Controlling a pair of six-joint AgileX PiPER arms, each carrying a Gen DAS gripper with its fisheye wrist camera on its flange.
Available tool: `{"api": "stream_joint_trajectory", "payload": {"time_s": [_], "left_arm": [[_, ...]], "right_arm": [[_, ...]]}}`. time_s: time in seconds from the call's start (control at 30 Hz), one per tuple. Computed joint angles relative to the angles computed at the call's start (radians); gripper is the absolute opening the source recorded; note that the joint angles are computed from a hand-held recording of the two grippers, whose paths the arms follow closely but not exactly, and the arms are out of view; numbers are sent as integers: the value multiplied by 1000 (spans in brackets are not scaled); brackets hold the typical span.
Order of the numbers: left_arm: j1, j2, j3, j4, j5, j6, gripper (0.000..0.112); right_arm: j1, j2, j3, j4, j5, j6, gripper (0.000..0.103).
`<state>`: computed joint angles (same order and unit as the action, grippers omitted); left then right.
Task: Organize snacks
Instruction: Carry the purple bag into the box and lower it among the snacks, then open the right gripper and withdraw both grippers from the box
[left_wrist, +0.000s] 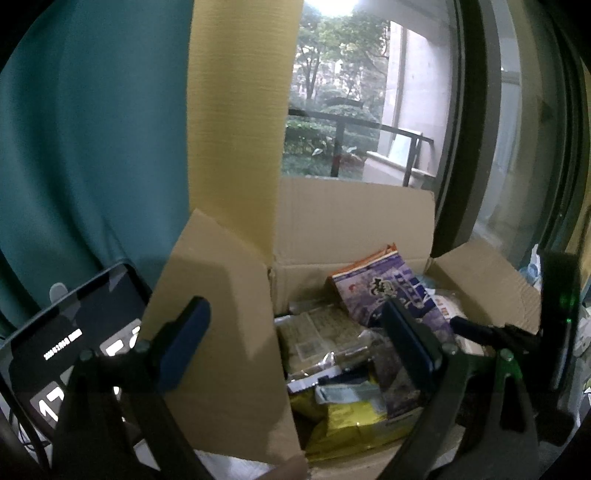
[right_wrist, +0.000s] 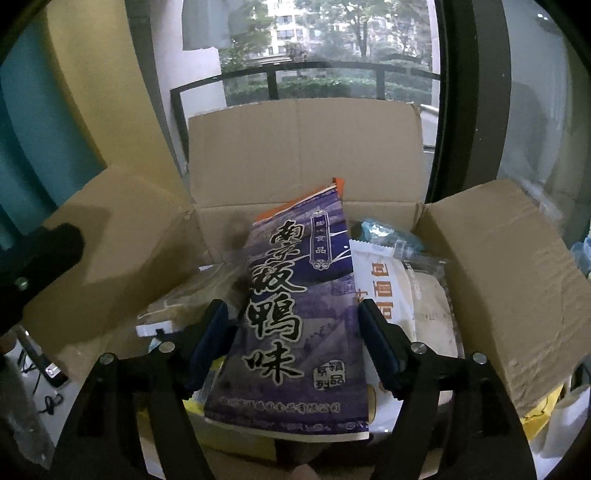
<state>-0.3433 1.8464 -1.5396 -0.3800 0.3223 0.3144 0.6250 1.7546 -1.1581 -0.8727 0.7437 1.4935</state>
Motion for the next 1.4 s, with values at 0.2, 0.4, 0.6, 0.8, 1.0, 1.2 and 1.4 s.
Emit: {"api": "stream_joint_trajectory", "payload": {"time_s": [0.2,0.4,0.6,0.8,1.0,1.2,1.4], "left_arm": [[2,10,-16,-3,11,4,95],[3,3,-16,0,26,-2,95],[-2,-33,16,-4,41,5,95],[-28,-98,88,69,15,-51,95],[-64,-177,177,125,-15,-98,95],[-111,-270,295,263,-40,-229,95],[-162,-385,428,388,-68,-357,95]], "right_arm": [[19,-8,-3,-13,24,9,78],[29,-4,-3,-8,39,15,78],[46,-34,16,19,62,-2,78],[68,-94,61,13,83,23,78],[118,-171,113,5,116,53,78],[200,-246,157,-1,183,93,78],[313,-336,207,-8,283,151,78]]}}
